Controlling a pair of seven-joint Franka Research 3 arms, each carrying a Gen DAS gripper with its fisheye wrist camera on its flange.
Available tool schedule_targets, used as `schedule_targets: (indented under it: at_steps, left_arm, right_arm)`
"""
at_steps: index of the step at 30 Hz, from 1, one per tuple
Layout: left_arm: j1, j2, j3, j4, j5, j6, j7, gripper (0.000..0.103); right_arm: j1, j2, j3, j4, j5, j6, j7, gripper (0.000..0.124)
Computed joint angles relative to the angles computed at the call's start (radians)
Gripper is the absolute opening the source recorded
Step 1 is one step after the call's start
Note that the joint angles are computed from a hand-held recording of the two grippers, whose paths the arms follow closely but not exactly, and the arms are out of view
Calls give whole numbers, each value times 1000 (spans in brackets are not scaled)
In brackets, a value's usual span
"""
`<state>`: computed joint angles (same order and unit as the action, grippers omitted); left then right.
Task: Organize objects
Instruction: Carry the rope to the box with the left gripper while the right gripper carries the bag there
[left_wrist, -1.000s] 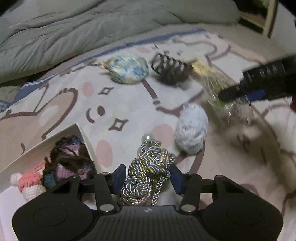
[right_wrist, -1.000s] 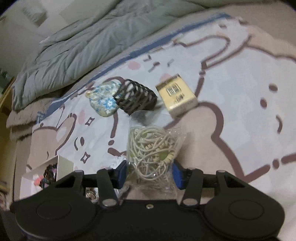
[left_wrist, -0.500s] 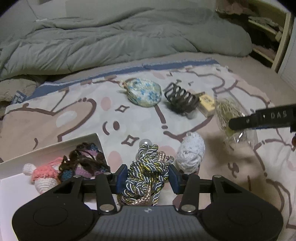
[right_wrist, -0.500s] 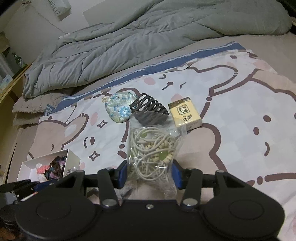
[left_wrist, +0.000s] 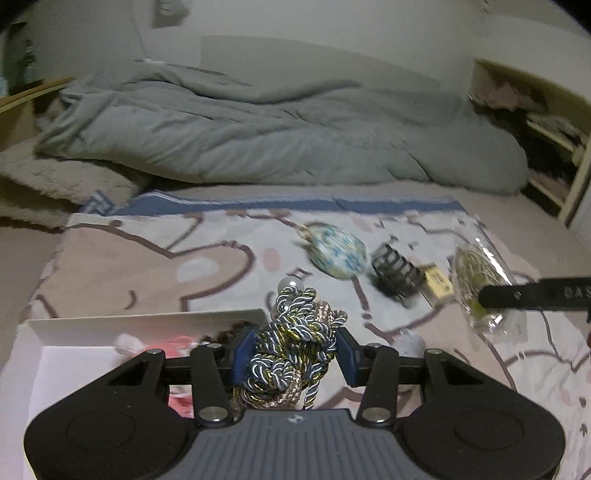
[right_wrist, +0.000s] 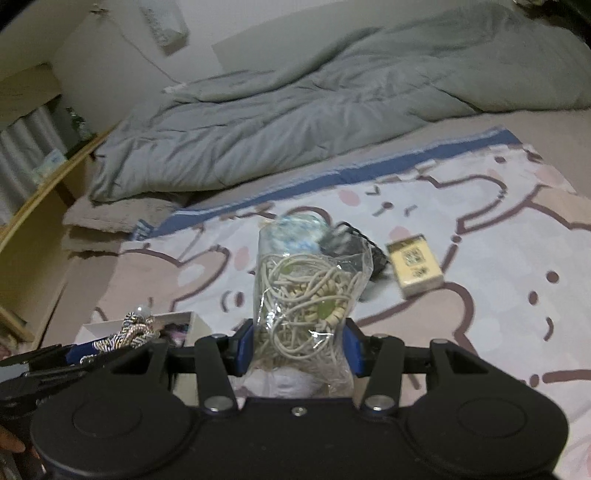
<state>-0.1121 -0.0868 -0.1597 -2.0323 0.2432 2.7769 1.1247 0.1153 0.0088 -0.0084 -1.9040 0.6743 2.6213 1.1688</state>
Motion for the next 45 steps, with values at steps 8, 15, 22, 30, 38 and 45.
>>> schedule_targets:
  at_steps: [8,15,22,30,38,45]
  left_arm:
    - [58,-101,16,-88,84,35,-100,48]
    - [123,-147,17,-137,167,58,-183,48]
    - [203,-169,15,-171,263,69,-288,48]
    - [250,-151,36,-181,336,56,-341,48]
    - [291,-135,60,-207,363,87,-384,48]
    - [298,-116,77,-213,350,93,-372,48]
  right_arm:
    - [37,-29,19,16,34,-18,-71,49]
    - [76,-10,41,86,12,-86,-24,49]
    - [116,40,70,179,-12,-116,15,49]
    - [151,130,100,289,-54,-157,77,49]
    - [180,226,140,351,-49,-206,78,49]
    - [202,302,167,391,-24,-231,71,50]
